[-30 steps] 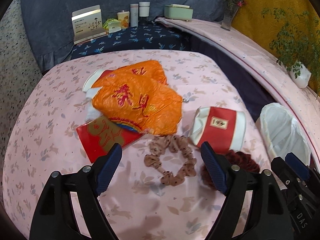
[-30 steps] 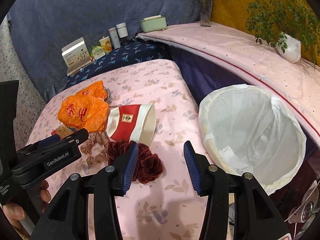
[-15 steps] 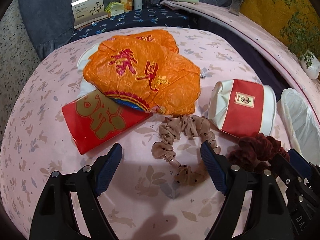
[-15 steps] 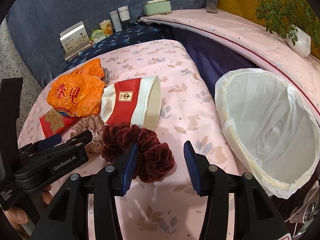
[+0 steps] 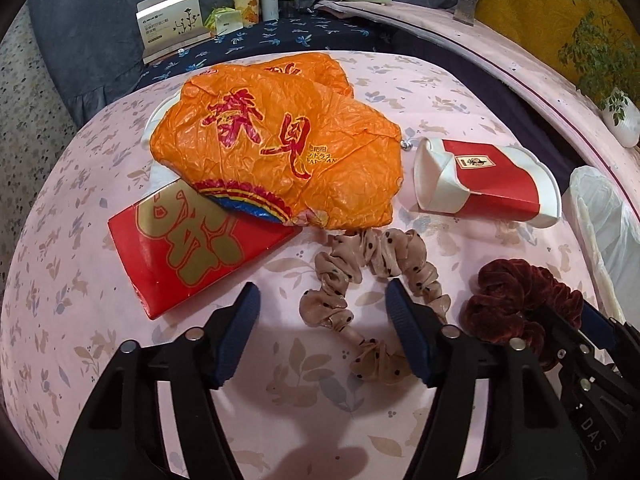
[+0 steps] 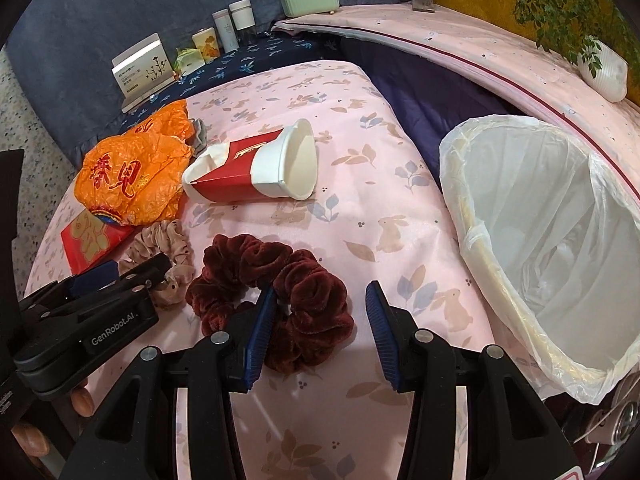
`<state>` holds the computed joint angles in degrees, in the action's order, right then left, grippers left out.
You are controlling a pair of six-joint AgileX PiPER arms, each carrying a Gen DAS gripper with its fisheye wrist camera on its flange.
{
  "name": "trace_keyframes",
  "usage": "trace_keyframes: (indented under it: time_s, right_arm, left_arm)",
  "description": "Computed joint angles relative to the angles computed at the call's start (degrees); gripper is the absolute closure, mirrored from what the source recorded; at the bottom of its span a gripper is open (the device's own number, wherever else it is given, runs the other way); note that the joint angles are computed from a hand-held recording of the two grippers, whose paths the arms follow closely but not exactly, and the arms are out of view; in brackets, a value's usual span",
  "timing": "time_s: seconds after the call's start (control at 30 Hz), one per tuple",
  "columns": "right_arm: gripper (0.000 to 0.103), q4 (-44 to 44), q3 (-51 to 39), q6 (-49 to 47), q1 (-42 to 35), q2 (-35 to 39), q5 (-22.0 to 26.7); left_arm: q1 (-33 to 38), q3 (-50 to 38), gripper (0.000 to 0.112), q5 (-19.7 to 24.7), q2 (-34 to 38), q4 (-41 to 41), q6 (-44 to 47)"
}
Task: Collect trash
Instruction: 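Grasp the beige scrunchie with the left gripper while the right grasps the dark red scrunchie, then carry both scrunchies over the white trash bin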
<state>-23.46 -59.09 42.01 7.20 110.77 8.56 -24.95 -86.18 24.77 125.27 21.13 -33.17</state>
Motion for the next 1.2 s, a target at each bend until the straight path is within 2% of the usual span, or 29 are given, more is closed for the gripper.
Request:
trace_keyframes:
  time_s: [0.07,0.13,0.23,0.33,0.53,0.87,0.93,1.03,1.2]
  right_arm:
    - [0.059,-5.24,-0.53,4.96,0.40,0.52,0.25]
    - [0.063,-8.14,-0.95,7.67,0.74,0.84,0.65]
    - [0.078,-1.96,-1.55,0.88,0.60,1.10,0.76]
    - [0.085,4.86,-1.81,-6.15,0.48,1.02,1.04]
    - [0.088,13.66,0.65,-14.53,0.08,-2.11,-0.09]
    - [0.088,11.52,4.81,-12.37,-1.03,-11.05,-1.75]
    - [0.088,8.40,5.56,-9.25,-1.37,-12.82,-1.93]
    - [0.088,8.85,6.50,-9.79,-2.41,-15.13,-2.07]
    - [0.088,3.88,8.68,-5.46,-4.99,-19.32,-2.23]
  left_arm:
    - [-0.07,-0.06,0.062,0.04,-0.11,-0.05,0.20]
    - [0.03,0.01,0.080,-0.16,-0.30,-0.87,1.25]
    - [0.36,-0.22,0.095,-0.12,-0.53,-5.05,5.66]
    - [0.17,0.29,0.101,-0.49,-0.95,-7.16,8.22]
    - [0.35,2.23,0.104,-1.40,-3.07,-11.90,12.44]
    - [-1.20,4.90,0.105,-3.04,-9.09,-12.86,13.32]
    - [-1.88,5.04,0.105,-3.12,-10.07,-12.32,12.76]
    - [-2.97,4.70,0.105,-2.85,-11.25,-12.08,12.62]
    - [-5.75,2.52,0.104,-1.75,-11.92,-10.91,11.81]
